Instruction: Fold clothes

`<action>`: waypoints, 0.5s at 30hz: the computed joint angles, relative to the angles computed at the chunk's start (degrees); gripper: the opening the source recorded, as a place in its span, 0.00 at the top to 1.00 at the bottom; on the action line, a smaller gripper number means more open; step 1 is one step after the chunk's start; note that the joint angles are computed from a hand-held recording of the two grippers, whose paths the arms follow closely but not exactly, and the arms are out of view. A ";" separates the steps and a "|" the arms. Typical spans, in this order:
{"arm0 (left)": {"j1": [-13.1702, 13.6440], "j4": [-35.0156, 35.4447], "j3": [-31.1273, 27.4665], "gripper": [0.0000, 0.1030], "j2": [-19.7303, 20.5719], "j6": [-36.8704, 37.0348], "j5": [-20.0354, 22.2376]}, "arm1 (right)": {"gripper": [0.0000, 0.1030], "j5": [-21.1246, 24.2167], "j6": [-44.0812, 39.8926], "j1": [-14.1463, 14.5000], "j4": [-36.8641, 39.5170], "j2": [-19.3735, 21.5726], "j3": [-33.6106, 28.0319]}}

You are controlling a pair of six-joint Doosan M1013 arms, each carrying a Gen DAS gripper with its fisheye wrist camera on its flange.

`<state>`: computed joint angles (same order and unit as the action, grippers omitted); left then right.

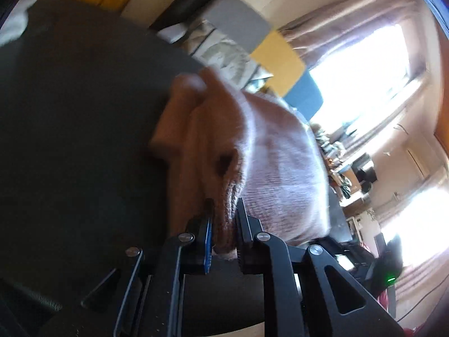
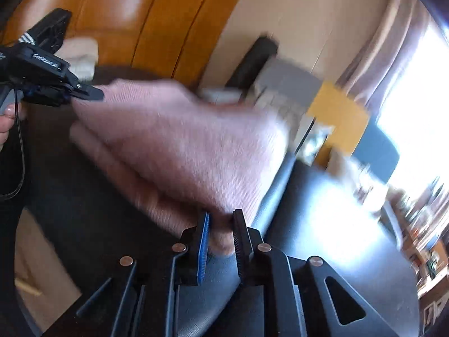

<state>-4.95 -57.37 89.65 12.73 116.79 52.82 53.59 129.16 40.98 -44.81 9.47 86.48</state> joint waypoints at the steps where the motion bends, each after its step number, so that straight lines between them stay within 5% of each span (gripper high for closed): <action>1: 0.19 -0.33 0.36 0.86 -0.05 -0.11 -0.19 | 0.85 -1.44 0.62 -0.31 1.08 -0.65 0.47; 6: -0.15 -0.44 1.21 0.86 -0.68 0.75 -2.13 | 0.75 -16.81 3.81 -2.91 2.98 -4.64 1.98; 11: -0.37 -0.20 2.50 0.83 -1.64 0.66 -3.72 | 0.73 -17.16 -3.38 -7.40 17.21 0.55 -6.89; 15: 0.12 -1.68 3.00 0.83 -1.45 0.76 -3.43 | 0.73 -12.04 -10.33 -8.31 27.59 4.75 -9.61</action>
<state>-4.83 -59.05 92.64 11.28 117.55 49.38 41.56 118.82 32.67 -17.22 14.22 76.87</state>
